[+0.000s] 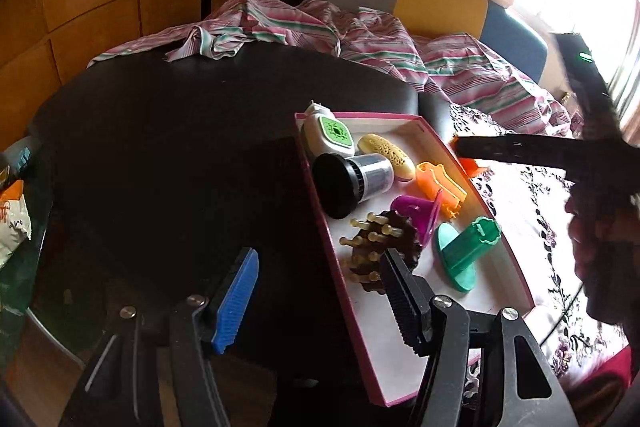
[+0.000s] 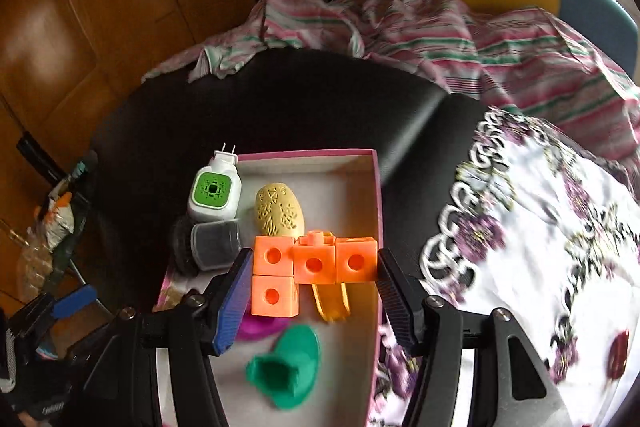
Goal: Organize rigid objects
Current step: 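Carry the orange cubes into the tray and open the right gripper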
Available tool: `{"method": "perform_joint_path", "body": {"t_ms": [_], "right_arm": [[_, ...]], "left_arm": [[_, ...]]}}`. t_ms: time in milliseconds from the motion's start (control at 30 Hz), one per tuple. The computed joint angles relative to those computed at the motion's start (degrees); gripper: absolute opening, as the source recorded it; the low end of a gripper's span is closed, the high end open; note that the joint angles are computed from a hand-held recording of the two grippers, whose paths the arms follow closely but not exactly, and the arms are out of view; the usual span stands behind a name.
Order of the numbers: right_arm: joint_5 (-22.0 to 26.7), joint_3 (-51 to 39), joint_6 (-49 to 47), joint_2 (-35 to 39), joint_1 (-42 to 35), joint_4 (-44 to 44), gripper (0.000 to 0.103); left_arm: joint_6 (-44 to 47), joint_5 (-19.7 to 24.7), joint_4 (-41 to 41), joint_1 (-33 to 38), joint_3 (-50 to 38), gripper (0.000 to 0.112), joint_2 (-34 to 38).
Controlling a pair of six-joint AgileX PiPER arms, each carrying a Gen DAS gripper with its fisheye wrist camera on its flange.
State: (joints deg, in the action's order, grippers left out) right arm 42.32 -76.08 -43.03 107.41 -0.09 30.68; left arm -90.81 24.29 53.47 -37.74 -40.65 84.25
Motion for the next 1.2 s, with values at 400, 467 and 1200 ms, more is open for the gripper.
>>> {"method": "perform_joint_path", "body": {"t_ms": [400,467,1200], "right_arm": [[-0.87,-5.93,6.88,8.81,6.56,-9.27,0.061],[-1.53,-5.32,6.90,8.71,6.26,-9.40,0.061],[-4.85,3.91,-1.19,0.19,2.49,3.18,0.062]], "left_arm": [[-0.03,-1.38,-0.40,2.25,1.13,0.064,-0.03],[-0.06,-1.23,-0.37,2.17,1.01,0.064,0.12],[-2.69,3.66,2.96,-1.97,0.71,0.064,-2.02]]}}
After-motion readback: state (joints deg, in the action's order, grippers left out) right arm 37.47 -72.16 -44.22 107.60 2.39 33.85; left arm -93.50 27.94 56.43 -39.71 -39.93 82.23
